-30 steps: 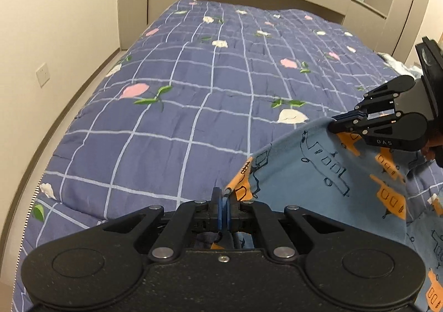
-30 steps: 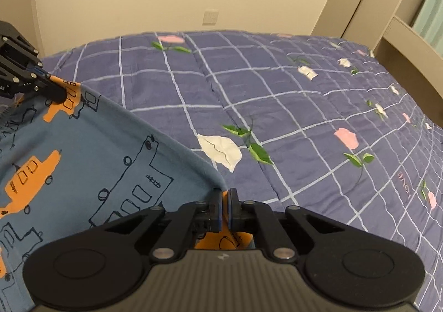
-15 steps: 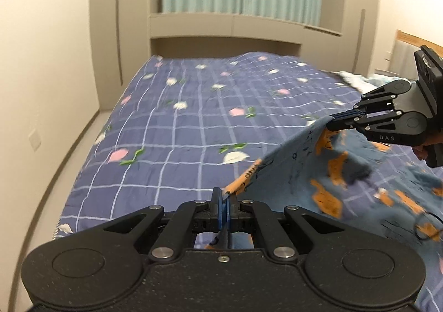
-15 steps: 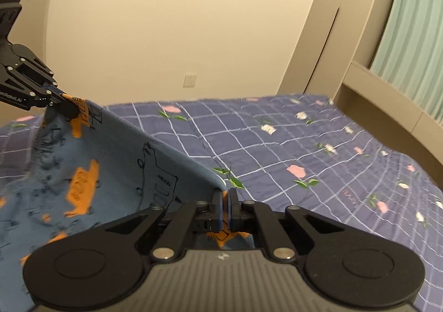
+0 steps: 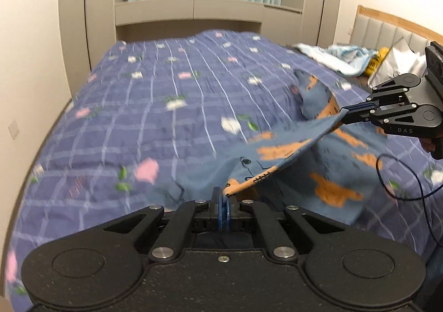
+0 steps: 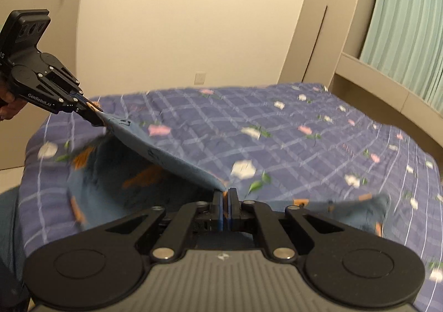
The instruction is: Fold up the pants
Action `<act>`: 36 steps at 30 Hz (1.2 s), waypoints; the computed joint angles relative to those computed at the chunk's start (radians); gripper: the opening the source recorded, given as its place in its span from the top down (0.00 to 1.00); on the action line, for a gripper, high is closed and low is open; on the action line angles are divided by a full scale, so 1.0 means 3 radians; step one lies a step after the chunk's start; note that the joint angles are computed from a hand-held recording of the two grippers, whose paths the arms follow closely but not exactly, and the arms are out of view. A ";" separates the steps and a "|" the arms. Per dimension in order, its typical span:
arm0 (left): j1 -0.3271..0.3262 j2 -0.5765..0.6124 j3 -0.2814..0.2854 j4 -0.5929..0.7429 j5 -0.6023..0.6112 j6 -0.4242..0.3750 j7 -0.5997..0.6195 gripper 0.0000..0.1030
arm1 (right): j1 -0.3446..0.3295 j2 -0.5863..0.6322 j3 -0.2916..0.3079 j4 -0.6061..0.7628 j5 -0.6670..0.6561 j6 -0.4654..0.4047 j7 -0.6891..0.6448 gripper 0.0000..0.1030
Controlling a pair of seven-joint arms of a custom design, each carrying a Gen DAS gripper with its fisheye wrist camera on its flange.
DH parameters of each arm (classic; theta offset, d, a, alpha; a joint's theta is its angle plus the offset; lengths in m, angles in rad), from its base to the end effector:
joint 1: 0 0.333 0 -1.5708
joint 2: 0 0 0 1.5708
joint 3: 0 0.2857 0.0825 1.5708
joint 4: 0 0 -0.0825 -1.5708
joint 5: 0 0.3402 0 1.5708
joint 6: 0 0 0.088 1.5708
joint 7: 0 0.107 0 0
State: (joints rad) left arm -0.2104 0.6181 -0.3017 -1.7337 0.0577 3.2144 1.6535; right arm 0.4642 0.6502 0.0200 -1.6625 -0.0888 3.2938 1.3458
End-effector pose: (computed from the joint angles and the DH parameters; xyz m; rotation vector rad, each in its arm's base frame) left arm 0.6001 -0.2995 0.3495 -1.2747 2.1961 -1.1055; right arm 0.6014 0.3232 0.3549 -2.0975 0.8588 -0.7589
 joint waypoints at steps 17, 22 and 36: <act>-0.0251 -0.0193 0.0217 -0.0616 0.0068 0.0147 -0.0167 0.98 | 0.0658 -0.0437 -0.0478 -0.1096 0.0607 0.0454 -0.0255 0.98; -0.0377 -0.0179 0.0344 -0.0652 0.0099 0.0106 -0.0181 0.98 | 0.0713 -0.0465 -0.0483 -0.1183 0.0668 0.0358 -0.0310 0.98; -0.0504 -0.0206 0.0393 -0.0635 0.0018 0.0043 -0.0415 0.41 | 0.0479 -0.0368 -0.0242 -0.1212 0.0655 0.0516 -0.0140 0.76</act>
